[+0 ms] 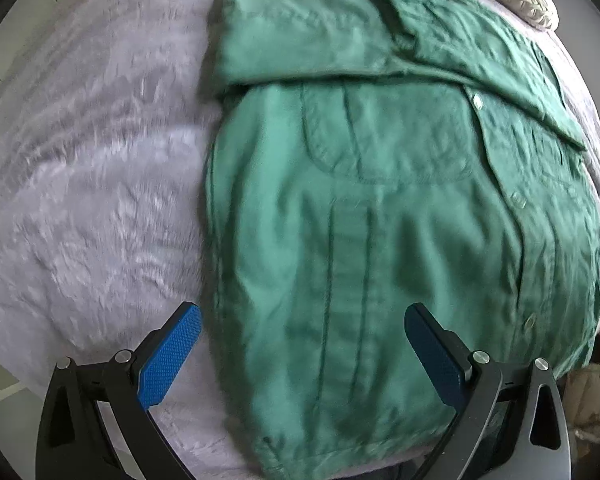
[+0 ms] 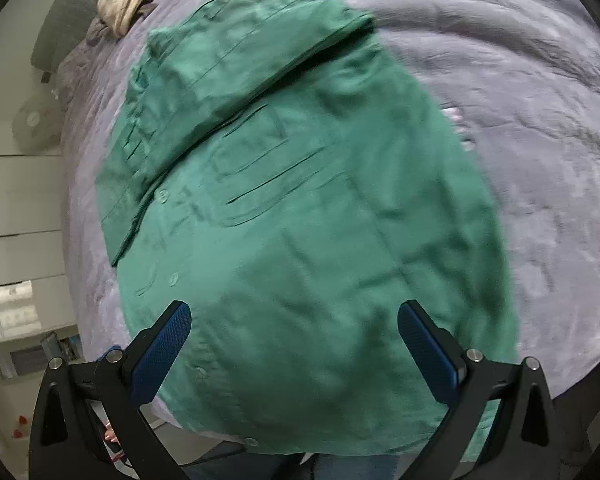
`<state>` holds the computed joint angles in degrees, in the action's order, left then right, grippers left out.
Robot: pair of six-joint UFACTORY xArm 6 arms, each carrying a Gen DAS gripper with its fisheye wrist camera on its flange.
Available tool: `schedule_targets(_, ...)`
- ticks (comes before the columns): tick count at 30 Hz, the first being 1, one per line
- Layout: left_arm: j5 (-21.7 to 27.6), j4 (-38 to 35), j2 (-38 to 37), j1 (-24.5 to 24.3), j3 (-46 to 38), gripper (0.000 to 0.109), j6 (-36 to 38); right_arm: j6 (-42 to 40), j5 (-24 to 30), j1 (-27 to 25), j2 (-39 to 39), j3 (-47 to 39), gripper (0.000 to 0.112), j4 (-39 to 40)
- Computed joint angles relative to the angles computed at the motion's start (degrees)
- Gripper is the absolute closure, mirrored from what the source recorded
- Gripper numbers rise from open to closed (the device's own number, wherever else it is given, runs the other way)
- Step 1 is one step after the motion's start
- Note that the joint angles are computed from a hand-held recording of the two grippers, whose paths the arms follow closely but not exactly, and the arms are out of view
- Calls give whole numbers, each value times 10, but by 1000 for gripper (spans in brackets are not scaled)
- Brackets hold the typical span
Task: Fold large clothes
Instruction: 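Grasp the hem with both grippers and lift it up over the shirt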
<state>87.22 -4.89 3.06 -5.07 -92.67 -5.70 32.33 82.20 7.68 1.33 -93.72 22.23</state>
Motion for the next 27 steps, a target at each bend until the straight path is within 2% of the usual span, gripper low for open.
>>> schedule_targets(6, 30, -39, -35, 32, 66, 7, 62, -8, 23, -34, -40, 24, 9, -80)
schedule_targets(8, 52, -69, -42, 45, 84, 7, 78, -13, 29, -53, -62, 52, 9, -74)
schedule_targets(12, 66, -101, -60, 55, 120, 7, 101, -36, 46, -101, -113, 133, 9, -3)
schedule_targets(15, 70, -108, -67, 58, 137, 7, 106, -47, 56, -117, -148, 187, 10, 39)
schedule_targets(21, 104, -157, -100, 70, 184, 7, 111, -58, 42, -113, -186, 263, 9, 142)
schedule_targets(25, 104, -150, -112, 49, 207, 7, 111, -94, 19, -102, -187, 277, 9, 232)
schedule_targets(27, 88, -150, -111, 38, 217, 7, 102, -109, 9, -95, -178, 270, 9, 259)
